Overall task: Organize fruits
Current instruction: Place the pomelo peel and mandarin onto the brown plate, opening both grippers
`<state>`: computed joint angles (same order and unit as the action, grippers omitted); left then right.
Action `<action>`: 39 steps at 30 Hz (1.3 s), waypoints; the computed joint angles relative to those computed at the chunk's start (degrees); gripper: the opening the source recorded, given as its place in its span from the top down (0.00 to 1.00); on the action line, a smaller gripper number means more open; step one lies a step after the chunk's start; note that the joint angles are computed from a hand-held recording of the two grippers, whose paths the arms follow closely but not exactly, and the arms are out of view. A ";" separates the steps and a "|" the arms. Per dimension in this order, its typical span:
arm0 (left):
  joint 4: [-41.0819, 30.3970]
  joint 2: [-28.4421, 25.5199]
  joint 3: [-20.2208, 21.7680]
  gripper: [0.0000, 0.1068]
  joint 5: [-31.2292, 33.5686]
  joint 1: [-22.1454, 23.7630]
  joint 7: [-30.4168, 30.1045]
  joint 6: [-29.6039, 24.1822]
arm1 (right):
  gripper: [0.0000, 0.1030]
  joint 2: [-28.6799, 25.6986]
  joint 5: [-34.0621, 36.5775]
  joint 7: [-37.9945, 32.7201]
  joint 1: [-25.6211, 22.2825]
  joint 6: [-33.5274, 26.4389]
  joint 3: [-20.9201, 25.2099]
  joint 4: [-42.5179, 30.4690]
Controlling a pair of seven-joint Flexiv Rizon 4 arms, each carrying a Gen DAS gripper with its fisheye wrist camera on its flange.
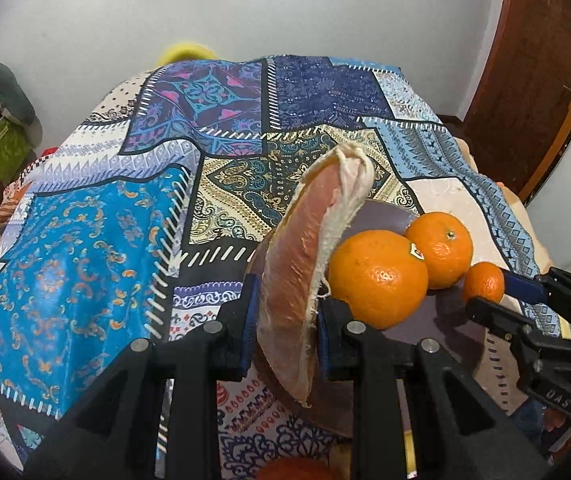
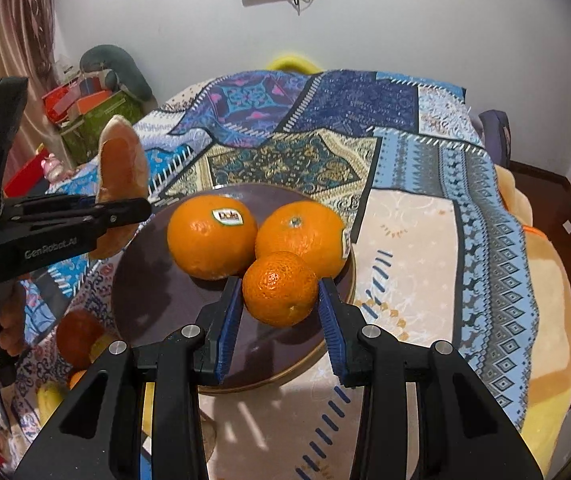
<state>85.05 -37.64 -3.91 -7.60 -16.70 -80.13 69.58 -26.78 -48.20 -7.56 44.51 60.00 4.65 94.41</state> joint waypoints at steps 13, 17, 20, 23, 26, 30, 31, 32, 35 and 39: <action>-5.18 -3.21 1.47 0.73 2.52 -1.54 -2.40 -5.26 | 0.66 -1.30 4.23 -3.63 -0.33 0.01 0.82 -0.50; -4.24 -2.13 1.98 0.66 3.31 -1.85 -2.94 -4.25 | 0.66 -1.22 4.93 -3.83 -0.15 -0.46 0.74 -0.55; -2.65 -0.93 0.89 0.61 2.45 -0.86 -2.34 -3.60 | 0.66 -1.25 6.38 -4.85 -0.40 -0.57 1.40 -0.84; -0.27 0.81 0.40 0.57 1.79 -0.28 -1.93 -2.41 | 0.66 -1.11 7.04 -5.82 0.00 -1.59 1.70 -1.19; 2.37 3.03 0.57 0.53 1.81 -0.14 -1.87 -1.35 | 0.64 -0.65 6.82 -5.88 0.51 -2.16 1.63 -1.18; 6.50 6.43 1.27 0.38 2.36 -0.28 -2.75 0.98 | 0.58 0.60 5.14 -4.60 1.27 -3.42 1.26 -0.83; 7.28 7.16 1.34 0.37 2.50 -0.25 -2.78 1.14 | 0.58 1.10 4.75 -4.22 1.37 -3.75 1.35 -0.59; 8.33 8.14 1.43 0.36 2.62 -0.24 -2.88 1.14 | 0.58 1.41 4.39 -3.83 1.45 -4.06 1.46 -0.44; 11.27 10.86 1.58 0.21 2.48 -0.17 -3.90 0.45 | 0.58 2.69 3.25 -2.60 1.73 -5.23 1.99 0.20; 15.80 14.35 1.44 0.13 2.32 0.00 -5.31 0.93 | 0.57 4.52 1.98 -1.83 2.21 -7.85 3.24 0.96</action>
<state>100.84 -23.28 -2.47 -5.27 -16.70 -85.44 70.51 -22.26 -46.22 -9.38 46.72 52.15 7.88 95.37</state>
